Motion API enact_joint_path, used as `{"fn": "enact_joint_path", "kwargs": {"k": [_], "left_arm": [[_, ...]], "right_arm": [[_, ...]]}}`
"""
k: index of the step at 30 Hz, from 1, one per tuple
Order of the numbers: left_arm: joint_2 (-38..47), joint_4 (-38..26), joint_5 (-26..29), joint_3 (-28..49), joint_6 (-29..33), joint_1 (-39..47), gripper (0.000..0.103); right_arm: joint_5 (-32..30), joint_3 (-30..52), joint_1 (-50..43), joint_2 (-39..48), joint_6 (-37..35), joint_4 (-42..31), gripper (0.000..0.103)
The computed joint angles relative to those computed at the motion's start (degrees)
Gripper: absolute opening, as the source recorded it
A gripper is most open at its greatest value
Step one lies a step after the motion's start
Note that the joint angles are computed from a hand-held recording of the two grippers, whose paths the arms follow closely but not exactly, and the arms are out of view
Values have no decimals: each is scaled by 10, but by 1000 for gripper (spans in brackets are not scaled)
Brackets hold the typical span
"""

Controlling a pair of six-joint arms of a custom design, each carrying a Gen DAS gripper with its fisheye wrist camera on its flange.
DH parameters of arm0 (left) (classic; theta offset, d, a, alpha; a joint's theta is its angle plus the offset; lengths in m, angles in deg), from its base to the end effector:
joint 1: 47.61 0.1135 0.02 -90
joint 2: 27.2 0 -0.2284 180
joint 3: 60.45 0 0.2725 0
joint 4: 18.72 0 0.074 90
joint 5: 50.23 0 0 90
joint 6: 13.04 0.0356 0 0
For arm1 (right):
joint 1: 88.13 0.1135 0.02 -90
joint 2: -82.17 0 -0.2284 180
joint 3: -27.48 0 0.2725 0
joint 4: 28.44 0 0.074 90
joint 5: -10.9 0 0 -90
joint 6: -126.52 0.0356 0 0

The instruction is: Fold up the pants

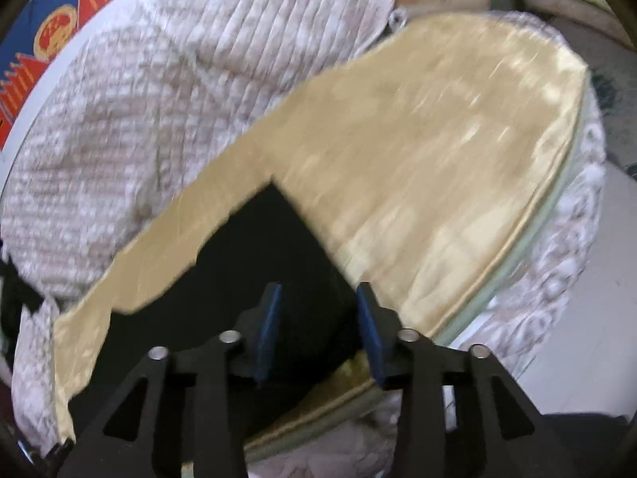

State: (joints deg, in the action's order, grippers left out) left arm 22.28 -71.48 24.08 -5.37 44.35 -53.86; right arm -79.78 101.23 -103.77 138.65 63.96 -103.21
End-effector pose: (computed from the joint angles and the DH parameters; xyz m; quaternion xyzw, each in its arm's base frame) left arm 0.2162 -0.0140 0.2343 -0.2588 0.8866 -0.0005 0.3834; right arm 0.2052 -0.0570 0.2924 0.3509 0.8936 0.0344 0.2778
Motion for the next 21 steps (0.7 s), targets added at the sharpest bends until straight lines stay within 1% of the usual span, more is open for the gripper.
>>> {"fn": "enact_joint_path", "kwargs": {"k": [1, 2, 3, 4, 7, 9, 10, 11, 12, 13, 14, 15, 17, 18, 19, 20, 21], "left_arm": [[14, 12, 13, 11, 12, 4, 41], [31, 24, 27, 22, 27, 5, 48], [68, 41, 55, 43, 54, 11, 51], [97, 49, 72, 59, 71, 15, 52], [221, 55, 64, 140, 124, 11, 52], [277, 54, 52, 180, 137, 12, 52], [298, 56, 61, 193, 147, 13, 51], [302, 57, 64, 193, 149, 12, 42], [300, 62, 55, 189, 150, 7, 28], [293, 72, 49, 179, 158, 1, 9], [275, 87, 51, 163, 159, -1, 9], [244, 114, 48, 136, 153, -3, 8], [178, 170, 26, 85, 145, -5, 8], [166, 179, 12, 76, 148, -7, 9], [171, 181, 1, 78, 153, -7, 13], [195, 166, -26, 92, 152, -9, 13], [236, 133, -59, 119, 147, -10, 13]], "right_arm": [[10, 9, 2, 3, -6, 6, 40], [20, 20, 9, 10, -15, 12, 40], [25, 32, 18, 23, -27, 20, 40], [17, 44, 26, 41, -41, 30, 41], [-12, 80, 52, 102, -76, 50, 40], [-20, 108, 74, 156, -101, 63, 40], [-25, 119, 80, 178, -109, 69, 40], [-29, 122, 84, 188, -114, 72, 40], [-32, 128, 90, 203, -117, 75, 41], [-34, 137, 96, 221, -123, 80, 41], [-33, 138, 101, 229, -128, 86, 41], [-33, 136, 104, 234, -133, 92, 41], [-35, 131, 110, 243, -138, 104, 41], [-36, 123, 111, 243, -137, 109, 41], [-36, 115, 111, 239, -133, 110, 41], [-38, 110, 108, 237, -131, 109, 41], [-40, 106, 104, 238, -130, 108, 41]]}}
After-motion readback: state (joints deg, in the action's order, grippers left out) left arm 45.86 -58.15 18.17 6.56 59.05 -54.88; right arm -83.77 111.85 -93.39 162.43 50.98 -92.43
